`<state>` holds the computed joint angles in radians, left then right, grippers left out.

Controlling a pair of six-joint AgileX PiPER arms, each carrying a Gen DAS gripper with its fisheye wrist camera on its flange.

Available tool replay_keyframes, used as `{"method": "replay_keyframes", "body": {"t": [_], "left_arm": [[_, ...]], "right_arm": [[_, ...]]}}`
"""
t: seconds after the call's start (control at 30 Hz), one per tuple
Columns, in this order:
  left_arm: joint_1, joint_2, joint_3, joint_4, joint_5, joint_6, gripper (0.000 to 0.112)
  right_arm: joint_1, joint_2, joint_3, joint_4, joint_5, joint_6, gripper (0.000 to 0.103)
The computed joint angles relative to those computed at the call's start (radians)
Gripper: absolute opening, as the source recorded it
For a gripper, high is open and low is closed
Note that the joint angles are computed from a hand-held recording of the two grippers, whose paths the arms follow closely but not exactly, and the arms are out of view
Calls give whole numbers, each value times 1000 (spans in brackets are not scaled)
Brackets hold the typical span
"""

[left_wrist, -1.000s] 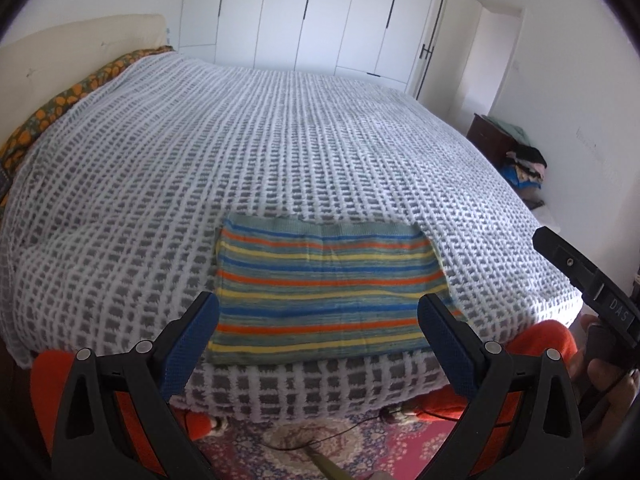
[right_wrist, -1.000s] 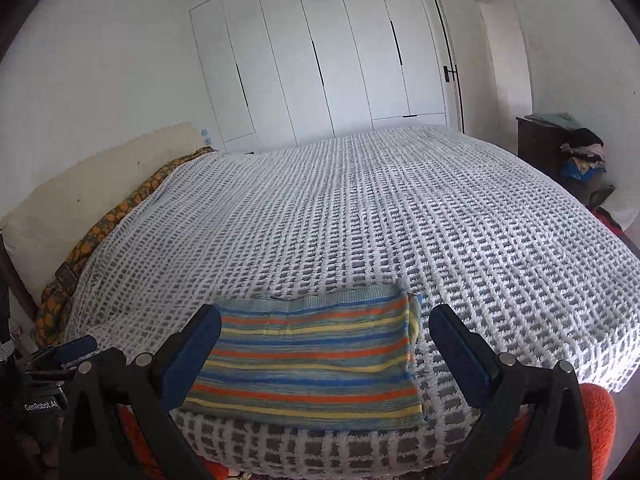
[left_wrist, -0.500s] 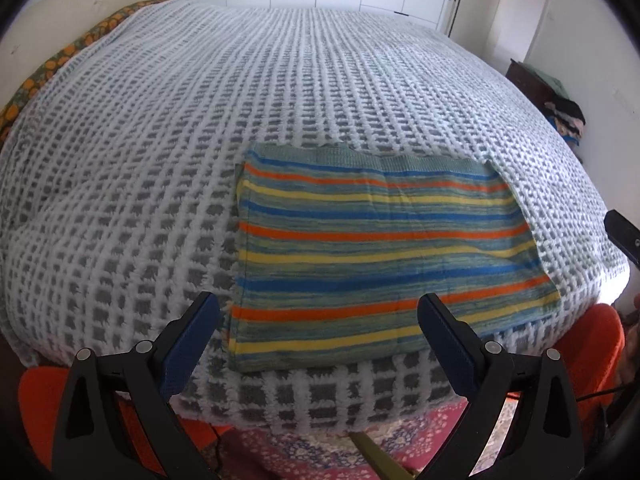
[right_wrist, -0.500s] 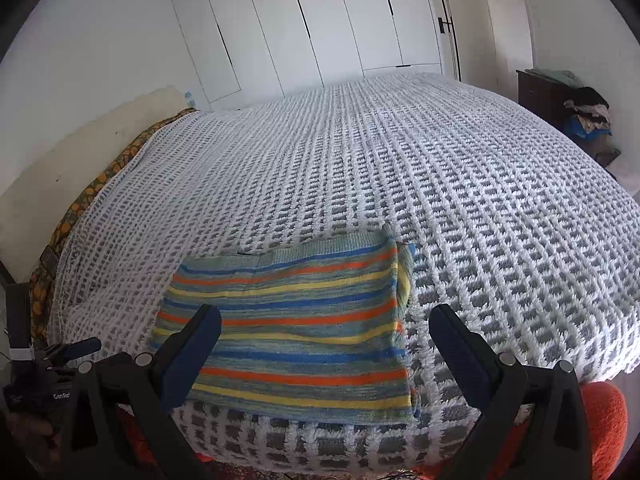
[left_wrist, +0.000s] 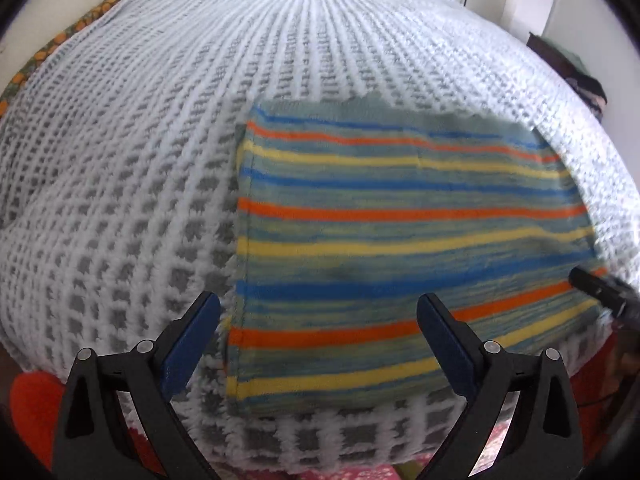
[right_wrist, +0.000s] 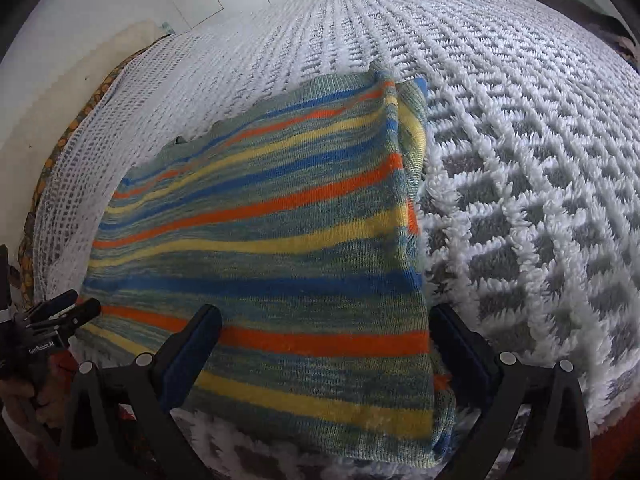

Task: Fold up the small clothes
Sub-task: 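Lower the left gripper to the folded shirt edge and grasp it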

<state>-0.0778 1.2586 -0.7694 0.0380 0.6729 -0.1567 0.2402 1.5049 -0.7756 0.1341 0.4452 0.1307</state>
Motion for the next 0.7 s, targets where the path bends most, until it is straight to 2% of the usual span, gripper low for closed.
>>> {"method": "replay_keyframes", "body": {"t": [0.07, 0.17, 0.27, 0.37, 0.43, 0.57, 0.7], "left_arm": [[-46, 82, -112, -18, 22, 9, 99], [-113, 293, -326, 28, 50, -11, 99], [-133, 543, -581, 91, 140, -65, 99], [-158, 676, -707, 183, 202, -136, 98], [-181, 660, -666, 233, 187, -163, 98], [-240, 491, -434, 279, 98, -184, 99], [-370, 354, -251, 409, 66, -301, 99]], "right_arm": [[4, 4, 3, -9, -5, 1, 103], [19, 12, -2, -44, -3, 28, 103], [14, 13, 0, -17, -5, 4, 103], [-5, 14, -5, 47, -3, -58, 103], [-31, 3, -7, 104, 13, -118, 103], [-63, -15, 3, 188, 23, -204, 103], [-52, -20, 10, 154, 19, -171, 103]]}}
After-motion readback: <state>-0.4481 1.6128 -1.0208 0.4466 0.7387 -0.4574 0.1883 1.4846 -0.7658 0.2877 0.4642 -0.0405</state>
